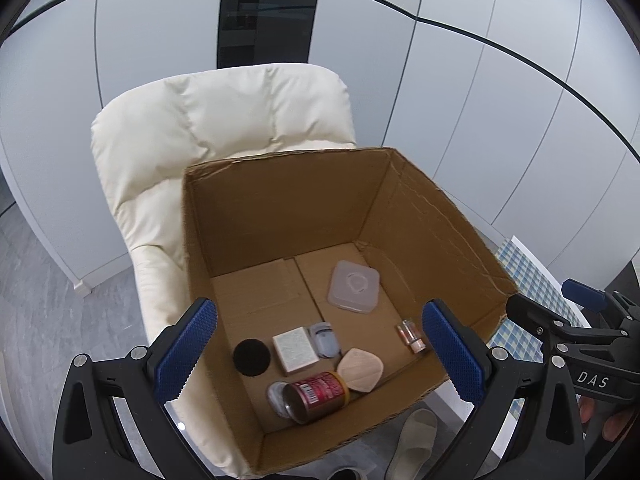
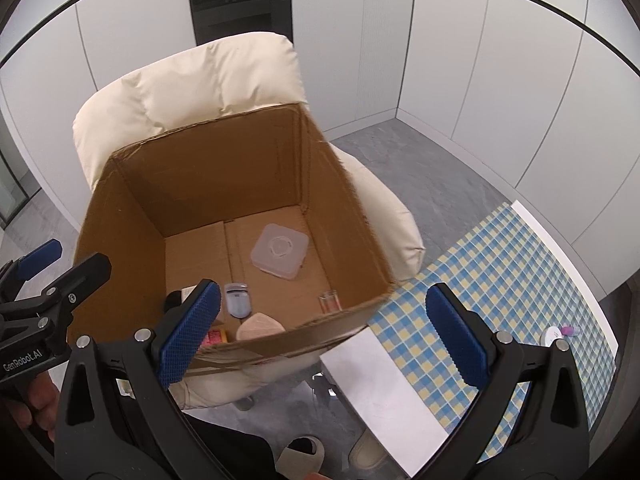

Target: Organize objects

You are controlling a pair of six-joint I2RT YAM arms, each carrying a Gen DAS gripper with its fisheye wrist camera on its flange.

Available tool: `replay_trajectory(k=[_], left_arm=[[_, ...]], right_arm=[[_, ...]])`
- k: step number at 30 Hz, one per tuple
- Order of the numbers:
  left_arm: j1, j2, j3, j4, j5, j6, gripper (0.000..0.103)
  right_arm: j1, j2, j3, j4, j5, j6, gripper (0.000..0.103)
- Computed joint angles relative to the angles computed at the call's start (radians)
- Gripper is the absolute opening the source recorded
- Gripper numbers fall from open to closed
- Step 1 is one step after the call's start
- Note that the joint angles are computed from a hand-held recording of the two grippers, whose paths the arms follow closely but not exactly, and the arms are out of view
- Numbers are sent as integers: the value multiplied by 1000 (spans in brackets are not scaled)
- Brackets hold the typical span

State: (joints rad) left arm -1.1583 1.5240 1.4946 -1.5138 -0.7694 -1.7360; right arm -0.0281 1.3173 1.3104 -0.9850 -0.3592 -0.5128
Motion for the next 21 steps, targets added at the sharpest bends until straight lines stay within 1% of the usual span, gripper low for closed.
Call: replay_trajectory(k=[11,21], left_arm=[[35,82,79,89,8,129,102],[57,141,141,148,19,215,102]], right_arm=[[-103,51,45,-11,-25,-44,103],[-183,86,74,-14,-38,-80,103]])
